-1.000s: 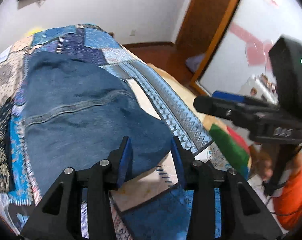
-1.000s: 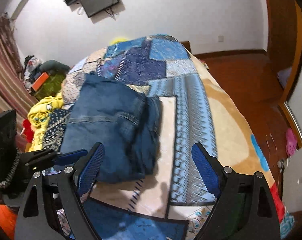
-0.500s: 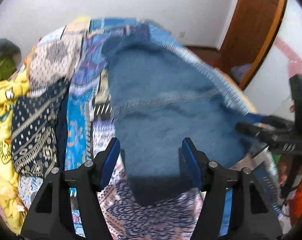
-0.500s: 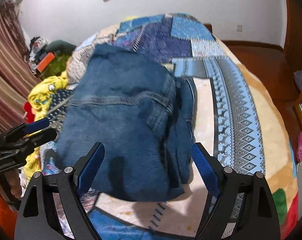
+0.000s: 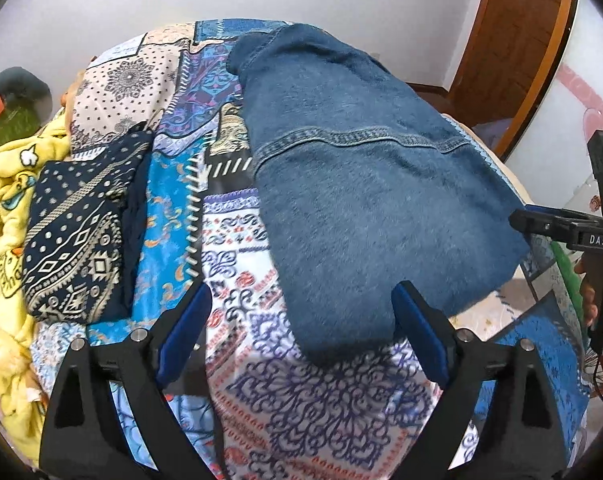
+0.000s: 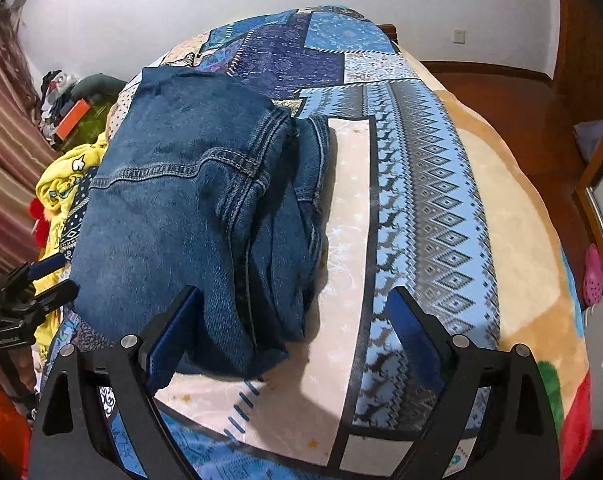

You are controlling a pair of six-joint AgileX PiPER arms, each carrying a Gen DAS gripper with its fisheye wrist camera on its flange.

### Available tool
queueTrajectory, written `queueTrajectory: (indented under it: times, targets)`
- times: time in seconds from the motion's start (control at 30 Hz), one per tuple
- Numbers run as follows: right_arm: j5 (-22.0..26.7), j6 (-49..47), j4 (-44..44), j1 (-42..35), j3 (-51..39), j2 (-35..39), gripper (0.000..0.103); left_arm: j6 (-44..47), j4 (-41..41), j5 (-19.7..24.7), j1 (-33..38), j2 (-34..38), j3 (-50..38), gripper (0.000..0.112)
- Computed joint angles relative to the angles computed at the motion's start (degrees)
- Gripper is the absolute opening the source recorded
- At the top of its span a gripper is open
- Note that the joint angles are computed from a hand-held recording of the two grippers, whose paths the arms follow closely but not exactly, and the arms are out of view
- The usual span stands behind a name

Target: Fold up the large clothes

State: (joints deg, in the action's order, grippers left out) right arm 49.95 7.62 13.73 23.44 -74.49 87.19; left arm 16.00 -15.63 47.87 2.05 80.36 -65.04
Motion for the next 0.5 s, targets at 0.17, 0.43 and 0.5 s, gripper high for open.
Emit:
queueTrajectory:
  times: [0.17,0.43,0.5]
  targets:
    - [3.28,3.04,-4.44,1.90,-2.65,-1.34,0.091,-1.90,5.33,2.66,0.29,-0.75,-3.09,0.092]
    - [2.72,0.51,1.61,1.05,-8.95,1.51,0.092,1.38,0.47,4.59,3.70,4.13,-12.68,0.093]
    - [2.50,0.40,3.49,0.84,-10.96,4.44,0.093,3.18,-3.49,6.54,5.16,7.48,-15.73,0.093]
